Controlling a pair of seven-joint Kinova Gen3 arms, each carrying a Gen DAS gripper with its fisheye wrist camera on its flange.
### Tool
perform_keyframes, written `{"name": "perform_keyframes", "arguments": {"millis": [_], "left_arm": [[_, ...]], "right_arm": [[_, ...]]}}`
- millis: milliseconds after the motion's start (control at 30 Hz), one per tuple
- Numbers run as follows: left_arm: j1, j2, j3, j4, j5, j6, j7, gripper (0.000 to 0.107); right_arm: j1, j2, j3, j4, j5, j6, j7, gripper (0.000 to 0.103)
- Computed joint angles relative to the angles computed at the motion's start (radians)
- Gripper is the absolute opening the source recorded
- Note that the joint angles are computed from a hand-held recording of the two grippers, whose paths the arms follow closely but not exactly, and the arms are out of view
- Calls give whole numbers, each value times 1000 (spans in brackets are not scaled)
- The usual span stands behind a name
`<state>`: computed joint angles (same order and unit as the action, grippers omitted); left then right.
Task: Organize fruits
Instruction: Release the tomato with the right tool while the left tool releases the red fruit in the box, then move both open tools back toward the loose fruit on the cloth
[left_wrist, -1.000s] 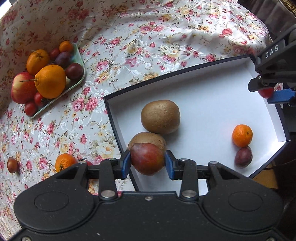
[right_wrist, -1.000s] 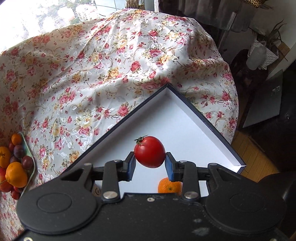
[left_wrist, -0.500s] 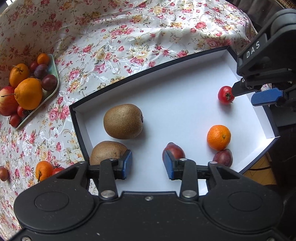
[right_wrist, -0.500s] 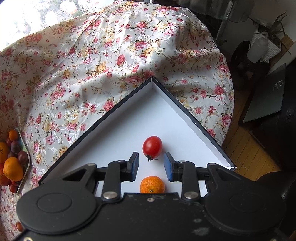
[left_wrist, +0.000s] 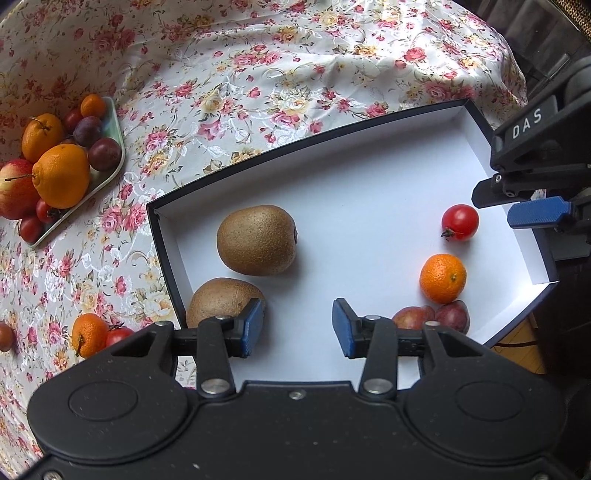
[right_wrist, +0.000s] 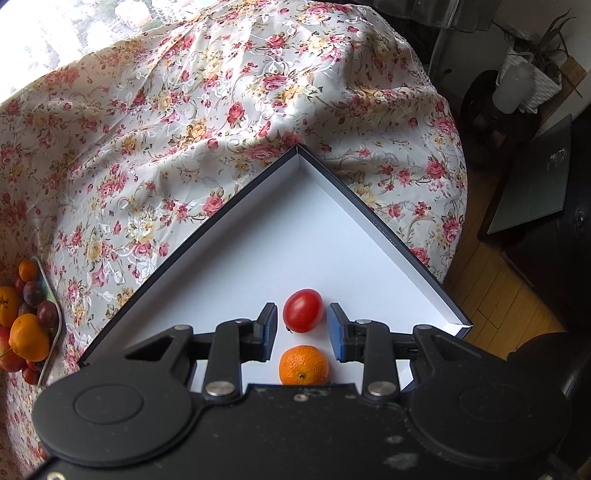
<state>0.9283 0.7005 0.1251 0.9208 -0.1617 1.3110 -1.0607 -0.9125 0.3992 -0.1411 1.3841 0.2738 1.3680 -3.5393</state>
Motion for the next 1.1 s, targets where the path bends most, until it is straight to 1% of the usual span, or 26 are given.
{"name": "perform_keyframes", "arguments": {"millis": [100,367,600,667,733,867,1100], "left_arm": [[-4,-7,-4,5,-1,0,7,51],[-26,-48,-17,57,-27,-24,38,52],[-75,-92,-21,120,-37,-44,71,52],[-93,-107,-23,141,-41,-51,81,52],[-116,-122,-22,163,-38,-58,90,52],[-165,-152,-22,206,-31,-70,110,52],[-262,-213,-25,295,-22,-101,141,52]], "right_arm": [[3,6,-1,-8,-8,3,3,33],[14,5,0,-6,-34,-41,-15,33],[9,40,5,-64,-50,-73,-17,33],[11,72,4,-114,-61,-56,18,33],[6,113,8,-183,-69,-18,61,33],[-18,179,27,-304,-75,33,126,33],[-51,301,57,-524,-102,97,242,33]]}}
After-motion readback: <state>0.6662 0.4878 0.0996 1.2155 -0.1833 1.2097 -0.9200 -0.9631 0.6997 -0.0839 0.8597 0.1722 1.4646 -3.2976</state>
